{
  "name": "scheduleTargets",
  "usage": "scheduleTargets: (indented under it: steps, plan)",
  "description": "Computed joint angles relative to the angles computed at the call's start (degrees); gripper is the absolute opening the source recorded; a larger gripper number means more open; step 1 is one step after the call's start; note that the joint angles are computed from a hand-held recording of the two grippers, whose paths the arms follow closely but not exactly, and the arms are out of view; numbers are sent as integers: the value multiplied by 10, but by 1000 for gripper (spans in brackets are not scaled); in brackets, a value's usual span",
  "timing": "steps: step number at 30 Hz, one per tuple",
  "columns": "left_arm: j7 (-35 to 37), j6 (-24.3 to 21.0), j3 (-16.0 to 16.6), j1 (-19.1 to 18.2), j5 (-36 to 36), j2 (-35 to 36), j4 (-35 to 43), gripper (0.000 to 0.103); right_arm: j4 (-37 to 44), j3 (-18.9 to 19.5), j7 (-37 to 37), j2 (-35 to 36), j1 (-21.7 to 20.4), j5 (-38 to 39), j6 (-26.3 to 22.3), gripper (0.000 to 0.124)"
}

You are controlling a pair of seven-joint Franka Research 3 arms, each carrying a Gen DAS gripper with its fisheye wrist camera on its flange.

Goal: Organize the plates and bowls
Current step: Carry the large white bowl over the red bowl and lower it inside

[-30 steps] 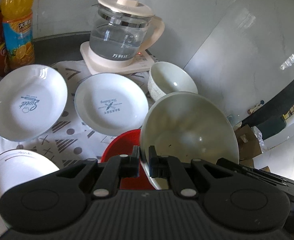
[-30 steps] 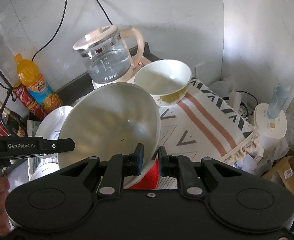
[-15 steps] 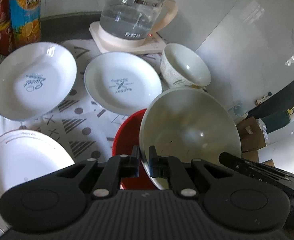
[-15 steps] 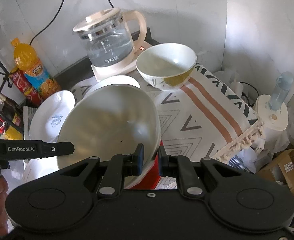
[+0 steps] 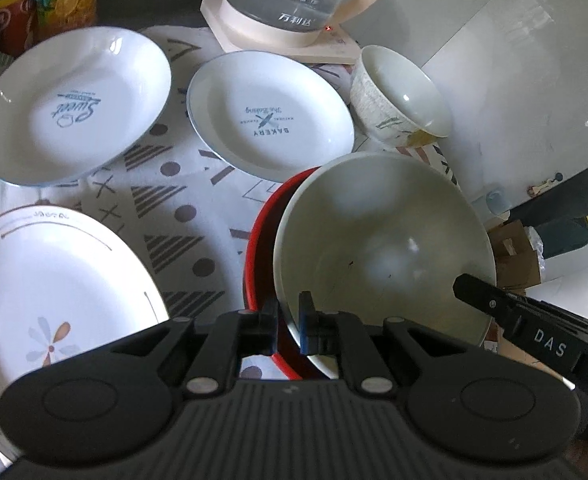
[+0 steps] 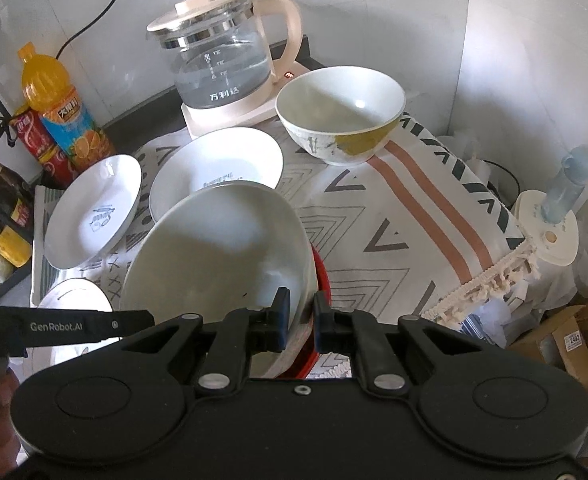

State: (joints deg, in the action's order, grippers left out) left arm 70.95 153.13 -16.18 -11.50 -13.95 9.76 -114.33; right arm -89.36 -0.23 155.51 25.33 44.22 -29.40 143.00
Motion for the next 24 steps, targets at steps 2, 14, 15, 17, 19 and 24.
scheduleTargets:
  steps: [2,14,15,17,19,24]
  plan:
    - [5,-2,-2,2,-6,3,2,8,3,0,-2,2,-1,3,-2,10]
    - [10,-23,-3,3,-10,10,20,9,17,-9,12,12,0,4,-6,8]
    - [11,-24,-3,3,-10,10,20,10,17,-10,16,12,0,2,-6,7]
    - [16,-25,-4,6,-20,9,20,10,18,-11,22,12,0,0,-6,7]
    - [19,-24,-3,7,-24,9,20,10,17,-12,29,12,-1,0,-2,7]
    - [18,-26,-1,7,-25,2,18,10,19,-12,32,14,-1,-3,-2,6]
